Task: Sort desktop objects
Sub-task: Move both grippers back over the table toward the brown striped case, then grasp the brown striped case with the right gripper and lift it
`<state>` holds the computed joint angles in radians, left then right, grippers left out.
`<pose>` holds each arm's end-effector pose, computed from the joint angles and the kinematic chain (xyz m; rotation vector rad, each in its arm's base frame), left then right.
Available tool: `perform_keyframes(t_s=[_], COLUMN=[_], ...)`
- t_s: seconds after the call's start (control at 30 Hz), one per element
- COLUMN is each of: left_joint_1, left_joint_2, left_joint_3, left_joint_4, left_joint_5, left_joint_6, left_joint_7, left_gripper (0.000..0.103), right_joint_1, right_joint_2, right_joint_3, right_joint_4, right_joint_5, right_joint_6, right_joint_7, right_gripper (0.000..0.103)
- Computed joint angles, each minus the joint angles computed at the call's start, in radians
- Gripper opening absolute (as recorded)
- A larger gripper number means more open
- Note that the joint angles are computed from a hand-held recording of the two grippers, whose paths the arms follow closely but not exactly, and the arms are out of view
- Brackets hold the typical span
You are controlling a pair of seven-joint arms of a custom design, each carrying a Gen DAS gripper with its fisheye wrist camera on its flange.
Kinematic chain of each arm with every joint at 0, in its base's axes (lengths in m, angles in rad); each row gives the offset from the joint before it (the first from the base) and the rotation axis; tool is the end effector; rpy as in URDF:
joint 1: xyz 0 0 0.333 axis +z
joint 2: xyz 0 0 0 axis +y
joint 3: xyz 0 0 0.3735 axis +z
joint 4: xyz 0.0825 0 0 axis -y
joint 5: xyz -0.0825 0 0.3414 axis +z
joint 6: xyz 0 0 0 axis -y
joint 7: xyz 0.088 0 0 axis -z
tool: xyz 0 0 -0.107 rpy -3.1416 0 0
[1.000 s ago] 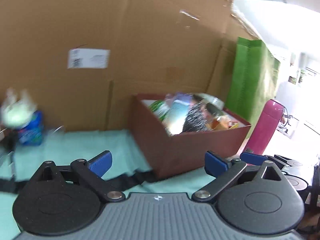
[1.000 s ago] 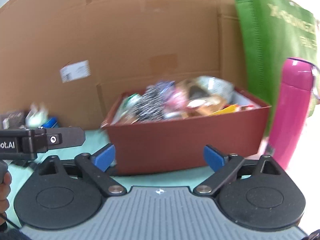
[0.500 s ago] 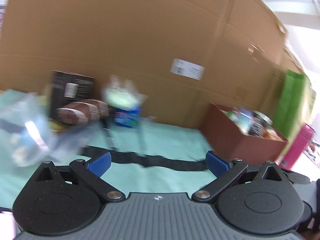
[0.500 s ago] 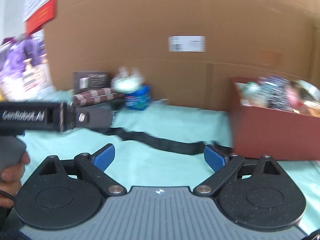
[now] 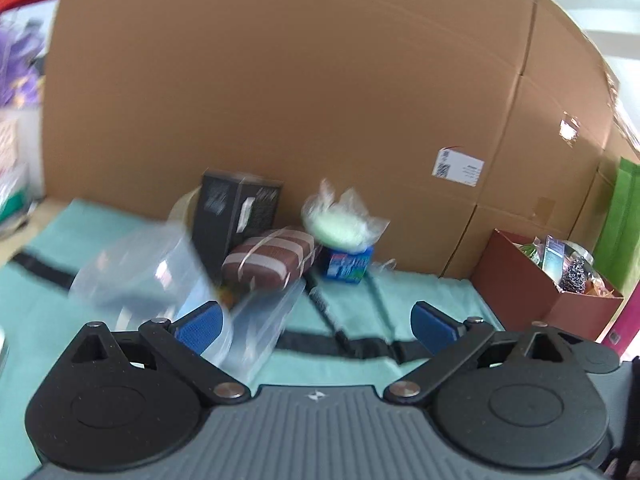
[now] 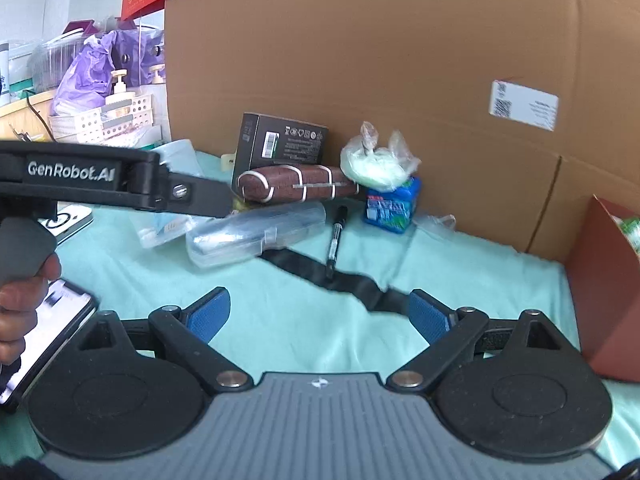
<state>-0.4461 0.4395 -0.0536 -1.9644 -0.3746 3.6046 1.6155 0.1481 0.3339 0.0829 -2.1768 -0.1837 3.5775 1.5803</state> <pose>0.5950 -0.2646 0.4755 -1.5283 1.6505 -1.3161 0.5830 0.1543 0.4572 -1.8236 1.1916 -0.7899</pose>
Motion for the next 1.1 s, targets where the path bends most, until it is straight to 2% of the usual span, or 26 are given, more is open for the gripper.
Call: perform_keyframes(t_s=[0.1, 0.17, 0.23, 0.37, 0.4, 0.43, 0.5, 0.63, 0.67, 0.7, 0.73, 0.77, 0.8, 0.83, 0.87, 0.97, 1.03, 1.1], left_joint_1=[0.005, -0.029, -0.037, -0.05, -0.078, -0.087, -0.05, -0.023, -0.018, -0.01, 0.001, 0.036, 0.087, 0.125, 0.138, 0.11, 0.124, 0.141], left_joint_2=[0.043, 0.076, 0.108, 0.165, 0.18, 0.194, 0.208, 0.218, 0.221, 0.223, 0.226, 0.227, 0.229, 0.238, 0.243, 0.243, 0.233, 0.219], left_joint_3=[0.015, 0.075, 0.108, 0.173, 0.22, 0.243, 0.213, 0.204, 0.203, 0.197, 0.186, 0.14, 0.071, 0.018, -0.002, 0.033, 0.009, -0.018], left_joint_4=[0.097, 0.173, 0.238, 0.352, 0.373, 0.397, 0.438, 0.473, 0.478, 0.486, 0.497, 0.508, 0.521, 0.545, 0.557, 0.555, 0.537, 0.51], left_joint_5=[0.03, 0.019, 0.036, 0.082, 0.099, 0.116, 0.145, 0.201, 0.214, 0.227, 0.237, 0.24, 0.234, 0.231, 0.239, 0.304, 0.329, 0.349], left_joint_6=[-0.064, -0.143, -0.212, -0.355, -0.37, -0.392, -0.437, -0.507, -0.521, -0.54, -0.567, -0.594, -0.626, -0.666, -0.691, -0.679, -0.66, -0.634], left_joint_7=[0.013, 0.019, -0.002, -0.059, -0.075, -0.09, -0.098, -0.13, -0.14, -0.148, -0.155, -0.143, -0.117, -0.1, -0.102, -0.157, -0.162, -0.17], left_gripper=[0.103, 0.102, 0.1, 0.096, 0.095, 0.092, 0.092, 0.091, 0.089, 0.087, 0.08, 0.074, 0.069, 0.06, 0.054, 0.049, 0.043, 0.042], right_joint_1=[0.031, 0.001, -0.016, -0.122, -0.152, -0.162, -0.181, -0.254, -0.265, -0.253, -0.252, -0.251, -0.254, -0.264, -0.276, -0.262, -0.264, -0.271], right_joint_2=[0.051, 0.083, 0.12, 0.196, 0.219, 0.24, 0.279, 0.362, 0.382, 0.393, 0.407, 0.421, 0.434, 0.443, 0.448, 0.436, 0.425, 0.416], right_joint_3=[-0.024, 0.003, 0.023, 0.143, 0.177, 0.193, 0.225, 0.347, 0.372, 0.37, 0.38, 0.391, 0.406, 0.427, 0.449, 0.427, 0.425, 0.426], right_joint_4=[0.079, 0.127, 0.18, 0.286, 0.315, 0.343, 0.4, 0.501, 0.529, 0.55, 0.569, 0.585, 0.597, 0.605, 0.607, 0.588, 0.57, 0.552], right_joint_5=[0.027, 0.011, 0.005, -0.075, -0.103, -0.118, -0.145, -0.198, -0.203, -0.195, -0.189, -0.179, -0.171, -0.166, -0.161, -0.135, -0.128, -0.123], right_joint_6=[-0.01, -0.021, -0.028, -0.068, -0.08, -0.091, -0.121, -0.18, -0.204, -0.222, -0.234, -0.237, -0.239, -0.245, -0.254, -0.226, -0.217, -0.199], right_joint_7=[-0.035, -0.024, -0.009, 0.052, 0.064, 0.069, 0.068, 0.035, 0.018, -0.001, -0.02, -0.036, -0.051, -0.068, -0.085, -0.126, -0.138, -0.142], right_gripper=[0.093, 0.093, 0.093, 0.093, 0.093, 0.093, 0.092, 0.089, 0.087, 0.085, 0.084, 0.084, 0.083, 0.077, 0.073, 0.066, 0.062, 0.061])
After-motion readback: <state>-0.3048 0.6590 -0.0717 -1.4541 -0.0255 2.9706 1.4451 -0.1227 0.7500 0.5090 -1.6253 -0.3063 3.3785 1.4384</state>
